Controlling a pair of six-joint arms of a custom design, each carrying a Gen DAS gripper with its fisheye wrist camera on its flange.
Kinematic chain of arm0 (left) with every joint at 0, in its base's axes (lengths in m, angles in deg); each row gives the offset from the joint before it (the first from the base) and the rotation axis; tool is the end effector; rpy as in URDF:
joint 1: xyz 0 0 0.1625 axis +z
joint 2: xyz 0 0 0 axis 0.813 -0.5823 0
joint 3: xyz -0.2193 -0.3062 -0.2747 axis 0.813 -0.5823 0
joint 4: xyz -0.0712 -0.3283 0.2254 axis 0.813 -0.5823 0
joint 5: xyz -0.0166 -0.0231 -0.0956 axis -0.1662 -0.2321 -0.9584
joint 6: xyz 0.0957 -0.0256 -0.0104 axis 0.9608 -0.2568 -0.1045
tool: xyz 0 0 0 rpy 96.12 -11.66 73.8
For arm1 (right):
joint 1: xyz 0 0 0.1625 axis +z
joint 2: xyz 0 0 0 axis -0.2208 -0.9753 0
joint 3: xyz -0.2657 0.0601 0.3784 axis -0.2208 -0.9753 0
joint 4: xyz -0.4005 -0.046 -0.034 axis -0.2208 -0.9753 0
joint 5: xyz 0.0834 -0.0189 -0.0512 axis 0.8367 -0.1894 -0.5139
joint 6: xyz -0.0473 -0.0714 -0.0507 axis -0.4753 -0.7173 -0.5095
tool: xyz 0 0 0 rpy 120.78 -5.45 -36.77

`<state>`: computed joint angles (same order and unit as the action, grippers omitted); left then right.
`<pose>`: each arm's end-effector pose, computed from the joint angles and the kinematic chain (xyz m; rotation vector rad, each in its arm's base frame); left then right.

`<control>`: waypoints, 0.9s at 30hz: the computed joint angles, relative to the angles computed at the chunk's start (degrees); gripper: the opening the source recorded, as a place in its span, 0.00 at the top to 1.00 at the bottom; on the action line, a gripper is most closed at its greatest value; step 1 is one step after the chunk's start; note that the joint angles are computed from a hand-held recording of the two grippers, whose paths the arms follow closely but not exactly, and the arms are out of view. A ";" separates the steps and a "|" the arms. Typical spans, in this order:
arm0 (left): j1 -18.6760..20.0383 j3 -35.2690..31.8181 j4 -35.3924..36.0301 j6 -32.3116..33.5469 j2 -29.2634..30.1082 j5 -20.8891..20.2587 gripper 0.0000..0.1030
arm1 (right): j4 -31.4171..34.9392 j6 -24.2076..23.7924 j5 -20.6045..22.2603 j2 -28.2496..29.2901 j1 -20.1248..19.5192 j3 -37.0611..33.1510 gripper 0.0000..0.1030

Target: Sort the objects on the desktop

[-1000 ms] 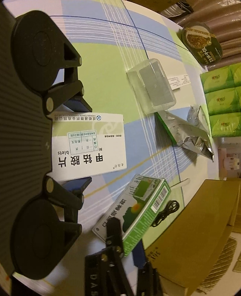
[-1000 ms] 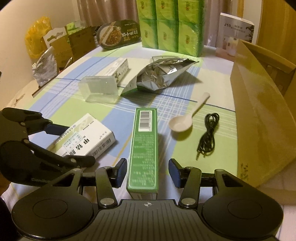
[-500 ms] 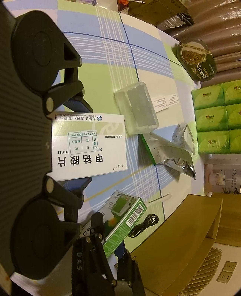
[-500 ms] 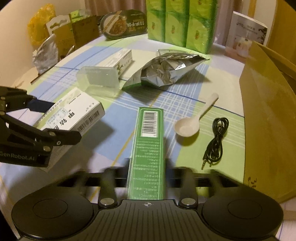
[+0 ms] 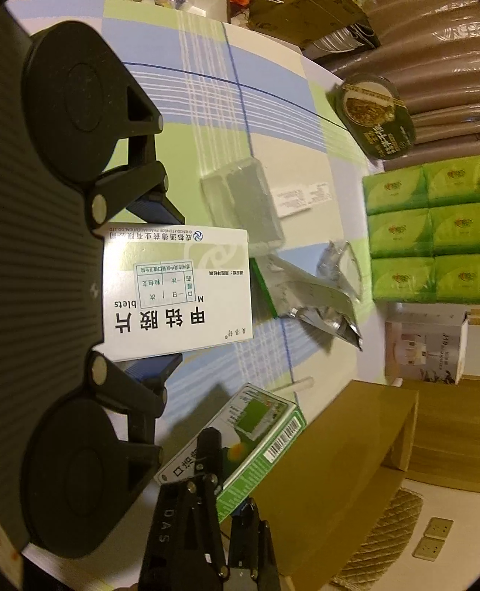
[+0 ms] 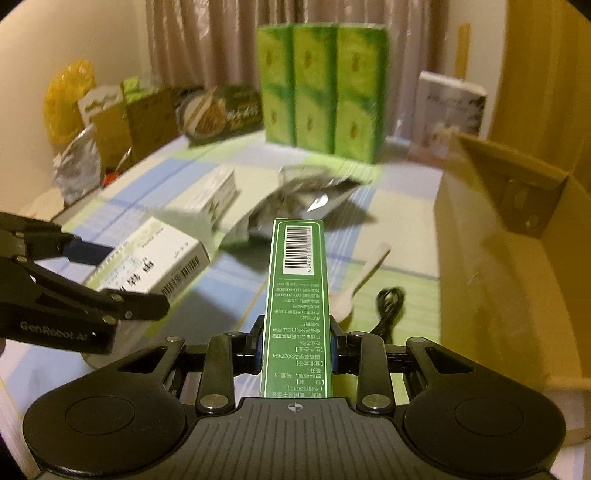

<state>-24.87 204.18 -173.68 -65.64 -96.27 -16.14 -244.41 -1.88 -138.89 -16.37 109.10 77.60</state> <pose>-0.2804 -0.4026 0.1306 0.5231 2.2818 -0.7730 0.1604 -0.4300 0.2279 1.1508 -2.3924 0.6533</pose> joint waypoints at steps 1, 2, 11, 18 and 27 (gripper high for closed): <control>-0.08 -0.33 -0.51 0.51 0.24 0.08 0.34 | -0.36 -0.03 0.45 -0.43 0.03 -0.02 0.73; -0.13 -0.70 -0.96 1.00 0.49 0.13 0.34 | -0.70 -0.07 0.82 -0.82 0.05 -0.05 0.73; -0.40 -6.03 -8.39 9.15 4.81 0.21 0.34 | -5.35 -0.16 4.62 -3.68 -0.35 -1.21 0.73; -0.67 -11.10 -13.45 14.78 8.62 0.19 0.34 | -8.41 0.94 5.54 -5.09 -0.77 -2.28 0.73; -1.25 -16.47 -18.28 19.50 13.02 -1.16 0.34 | -8.88 1.80 3.80 -6.84 -1.06 -5.32 0.73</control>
<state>-26.12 187.71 -191.96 -46.14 -83.25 -17.30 -253.29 -0.09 -135.08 -23.21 108.04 72.28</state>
